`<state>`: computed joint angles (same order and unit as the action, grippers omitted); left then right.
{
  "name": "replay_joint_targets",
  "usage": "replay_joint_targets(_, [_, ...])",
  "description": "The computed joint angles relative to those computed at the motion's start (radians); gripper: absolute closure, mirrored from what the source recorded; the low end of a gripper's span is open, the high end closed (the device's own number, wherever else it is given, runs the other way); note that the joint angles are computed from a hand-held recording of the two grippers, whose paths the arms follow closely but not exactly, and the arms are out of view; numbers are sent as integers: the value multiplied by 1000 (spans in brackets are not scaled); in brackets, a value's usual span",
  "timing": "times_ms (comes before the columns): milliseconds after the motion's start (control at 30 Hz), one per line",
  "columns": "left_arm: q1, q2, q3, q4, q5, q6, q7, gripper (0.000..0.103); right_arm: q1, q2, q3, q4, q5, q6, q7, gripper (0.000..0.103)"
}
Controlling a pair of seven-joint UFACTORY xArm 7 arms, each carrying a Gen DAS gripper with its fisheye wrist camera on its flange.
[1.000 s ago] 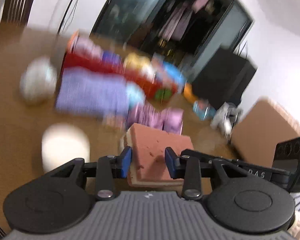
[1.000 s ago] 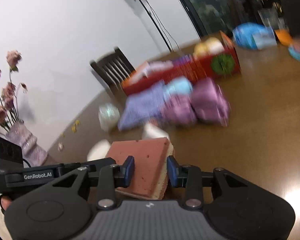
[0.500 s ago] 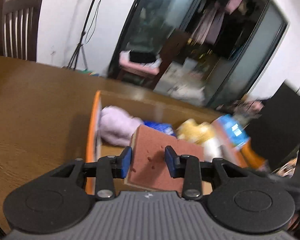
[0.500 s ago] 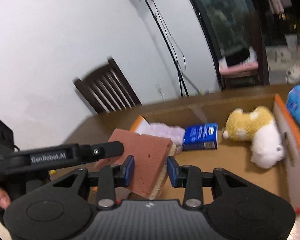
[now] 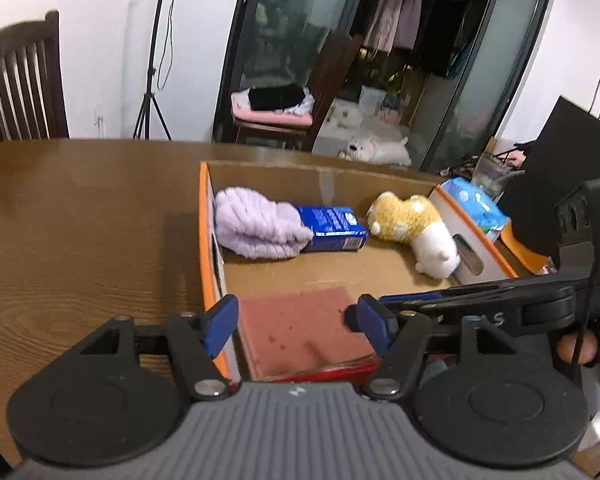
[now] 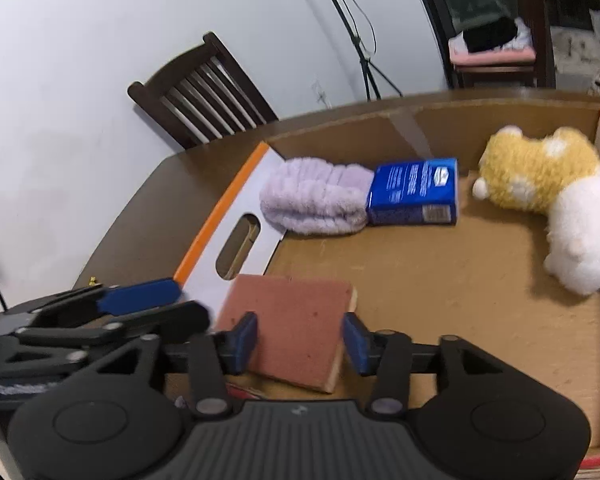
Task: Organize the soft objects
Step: 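Carry the pink sponge block into the box and open the right tool, then reach the right tool to the purple satin bow scrunchie and grasp it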
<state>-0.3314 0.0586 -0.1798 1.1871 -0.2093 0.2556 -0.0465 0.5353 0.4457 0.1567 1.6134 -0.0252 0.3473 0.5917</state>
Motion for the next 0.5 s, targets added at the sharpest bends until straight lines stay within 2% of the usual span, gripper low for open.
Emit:
replay_joint_targets(67, [-3,-35,8,-14,45,5,-41,35,32,-48,-39,-39,-48,-14,45,50])
replay_joint_targets(167, [-1,-118,10,-69,90,-10,-81,34,52,-140,-61,-117,-109,-51,105,50])
replay_joint_targets(267, [-1,-234,3,-163,123,-51,-124,30,103,-252,-108,-191,-289,-43,232,47])
replay_joint_targets(333, [26,-319,-29,-240,190,-85,-179,26,134,-349,-129,-265,-461,-35,366,45])
replay_joint_targets(433, [104,-456,-118,-372,312,-150,-276,21,128,-499,-97,-394,-695,-21,559,40])
replay_joint_targets(500, [115,-520,-151,-427,342,-167,-301,21,102,-585,-52,-469,-789,-10,646,39])
